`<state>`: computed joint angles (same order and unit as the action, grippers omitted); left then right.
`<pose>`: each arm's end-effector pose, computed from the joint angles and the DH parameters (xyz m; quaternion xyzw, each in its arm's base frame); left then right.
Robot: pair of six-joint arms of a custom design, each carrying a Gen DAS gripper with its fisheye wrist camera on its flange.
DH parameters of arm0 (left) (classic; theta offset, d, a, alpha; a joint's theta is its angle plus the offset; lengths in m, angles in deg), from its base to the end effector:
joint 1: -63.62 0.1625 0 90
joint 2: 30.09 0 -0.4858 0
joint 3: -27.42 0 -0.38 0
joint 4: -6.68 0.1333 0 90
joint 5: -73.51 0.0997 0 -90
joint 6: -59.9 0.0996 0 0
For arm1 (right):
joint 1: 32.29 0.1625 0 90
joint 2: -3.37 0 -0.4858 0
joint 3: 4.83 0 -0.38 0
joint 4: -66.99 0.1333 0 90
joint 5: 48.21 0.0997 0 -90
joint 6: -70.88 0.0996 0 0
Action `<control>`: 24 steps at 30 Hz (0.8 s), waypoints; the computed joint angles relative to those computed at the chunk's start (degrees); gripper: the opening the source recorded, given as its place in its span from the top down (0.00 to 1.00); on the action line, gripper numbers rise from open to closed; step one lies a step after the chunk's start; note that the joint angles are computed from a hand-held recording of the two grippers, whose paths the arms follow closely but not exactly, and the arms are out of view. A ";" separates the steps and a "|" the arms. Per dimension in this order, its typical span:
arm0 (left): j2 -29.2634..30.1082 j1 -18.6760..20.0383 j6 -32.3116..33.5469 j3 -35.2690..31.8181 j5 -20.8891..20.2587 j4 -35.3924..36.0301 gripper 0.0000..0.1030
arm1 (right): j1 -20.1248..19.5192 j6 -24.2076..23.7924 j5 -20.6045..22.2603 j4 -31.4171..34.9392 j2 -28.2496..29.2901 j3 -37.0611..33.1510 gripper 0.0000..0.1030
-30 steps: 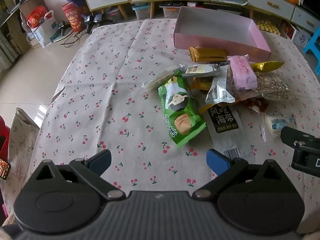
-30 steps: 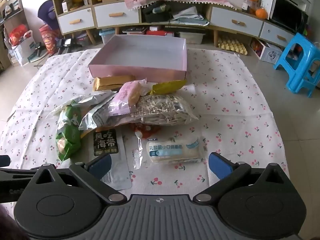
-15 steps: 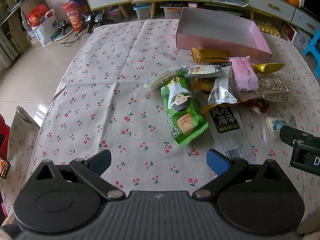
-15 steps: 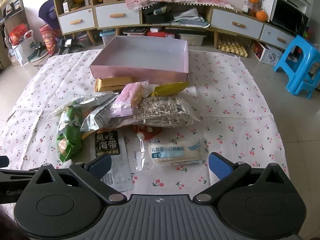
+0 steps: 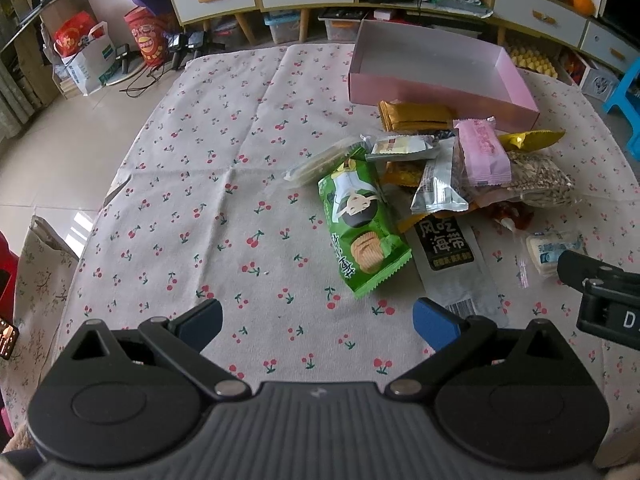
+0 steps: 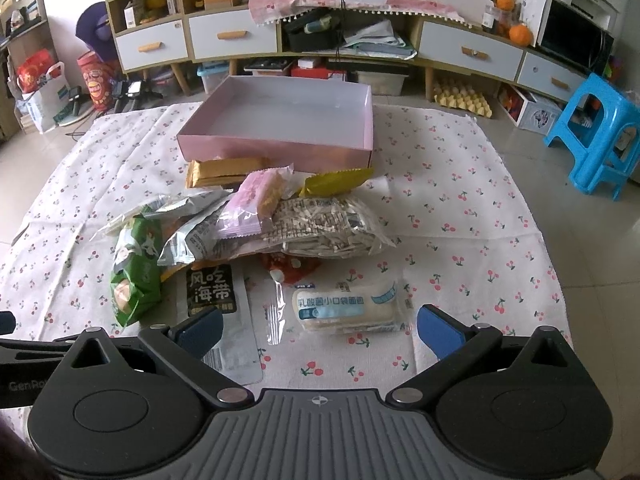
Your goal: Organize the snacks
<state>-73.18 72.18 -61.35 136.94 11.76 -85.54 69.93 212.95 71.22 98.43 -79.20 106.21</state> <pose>-0.4390 -0.2486 0.0181 -0.1577 0.8165 -0.3041 0.4647 0.1574 -0.3282 0.3380 0.3361 -0.8740 0.1902 0.2950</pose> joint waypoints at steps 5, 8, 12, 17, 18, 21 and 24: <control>-0.24 -0.24 -0.15 0.10 0.32 0.02 0.01 | 0.10 -0.25 0.06 -0.32 -0.09 0.08 0.00; -0.24 -0.38 -0.22 0.09 0.49 0.18 0.01 | 0.25 -0.52 -0.23 -0.51 -0.53 0.17 0.00; 0.05 -0.37 -0.47 -0.21 0.57 0.83 0.01 | 0.26 -0.81 -0.52 -0.90 -1.02 0.26 0.00; 0.29 -0.99 -1.01 -0.89 1.91 2.14 0.01 | 0.35 -1.12 -1.49 -1.01 -1.73 0.25 0.00; 0.39 -1.24 -1.25 -1.19 2.48 2.75 0.01 | 0.29 -1.17 -2.29 -0.87 -2.05 0.14 0.00; 0.68 -1.89 -2.02 -2.01 4.12 4.61 0.01 | 0.52 -1.37 -3.39 -0.99 -2.85 -0.07 0.00; 0.74 -2.32 -2.95 -2.34 5.10 5.67 0.01 | 0.74 -1.58 -3.80 -1.23 -3.36 -0.11 0.00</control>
<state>-72.43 69.86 -64.29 134.61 16.86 -79.87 70.68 211.37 67.42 97.20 -82.56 106.10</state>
